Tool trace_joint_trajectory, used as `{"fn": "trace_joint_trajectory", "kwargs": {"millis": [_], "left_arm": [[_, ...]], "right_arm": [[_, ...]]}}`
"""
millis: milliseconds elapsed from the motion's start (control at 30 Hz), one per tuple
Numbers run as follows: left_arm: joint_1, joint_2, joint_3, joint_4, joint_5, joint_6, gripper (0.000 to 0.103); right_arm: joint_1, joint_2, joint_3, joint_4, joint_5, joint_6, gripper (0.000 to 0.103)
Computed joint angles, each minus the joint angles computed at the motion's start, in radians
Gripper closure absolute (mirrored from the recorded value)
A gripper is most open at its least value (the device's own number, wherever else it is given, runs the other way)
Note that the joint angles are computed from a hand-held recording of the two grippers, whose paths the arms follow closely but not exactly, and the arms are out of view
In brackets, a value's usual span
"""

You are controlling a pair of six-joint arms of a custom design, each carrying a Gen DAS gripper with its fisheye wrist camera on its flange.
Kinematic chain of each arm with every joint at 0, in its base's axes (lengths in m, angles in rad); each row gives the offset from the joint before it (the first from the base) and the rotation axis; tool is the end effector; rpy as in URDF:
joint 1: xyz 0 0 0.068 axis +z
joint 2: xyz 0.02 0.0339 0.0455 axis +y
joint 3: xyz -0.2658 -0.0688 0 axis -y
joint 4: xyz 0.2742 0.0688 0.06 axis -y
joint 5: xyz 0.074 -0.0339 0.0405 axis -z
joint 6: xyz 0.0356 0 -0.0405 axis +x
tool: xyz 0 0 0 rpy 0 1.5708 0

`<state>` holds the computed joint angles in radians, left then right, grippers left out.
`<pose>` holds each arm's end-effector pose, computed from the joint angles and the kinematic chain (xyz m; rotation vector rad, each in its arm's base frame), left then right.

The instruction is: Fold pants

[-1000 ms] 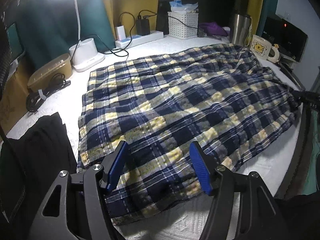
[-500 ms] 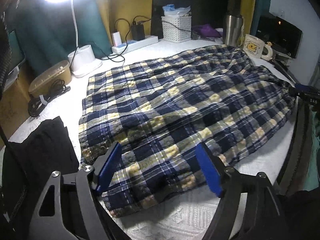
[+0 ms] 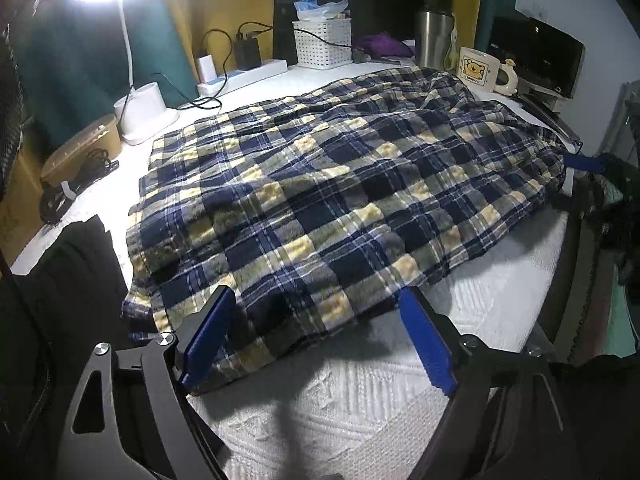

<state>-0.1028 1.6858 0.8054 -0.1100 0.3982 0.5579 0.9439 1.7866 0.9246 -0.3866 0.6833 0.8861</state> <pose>0.3268 -0.0476 0.1150 0.9433 2.2914 -0.3196 0.2136 0.2566 0.1077 0.0694 2.4071 -0.2117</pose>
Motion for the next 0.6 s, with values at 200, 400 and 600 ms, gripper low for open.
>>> {"fn": "trace_joint_trajectory", "kwargs": {"millis": [200, 400, 600], "left_arm": [[0.028, 0.006, -0.003, 0.000, 0.013, 0.002, 0.017], [0.031, 0.021, 0.006, -0.005, 0.015, -0.014, 0.016], [-0.010, 0.000, -0.018, 0.021, 0.017, 0.007, 0.015]], "right_arm": [[0.010, 0.156, 0.157, -0.039, 0.006, -0.107, 0.007], [-0.026, 0.202, 0.211, -0.031, 0.019, -0.214, 0.007], [-0.106, 0.137, 0.170, 0.058, -0.034, -0.277, 0.007]]}}
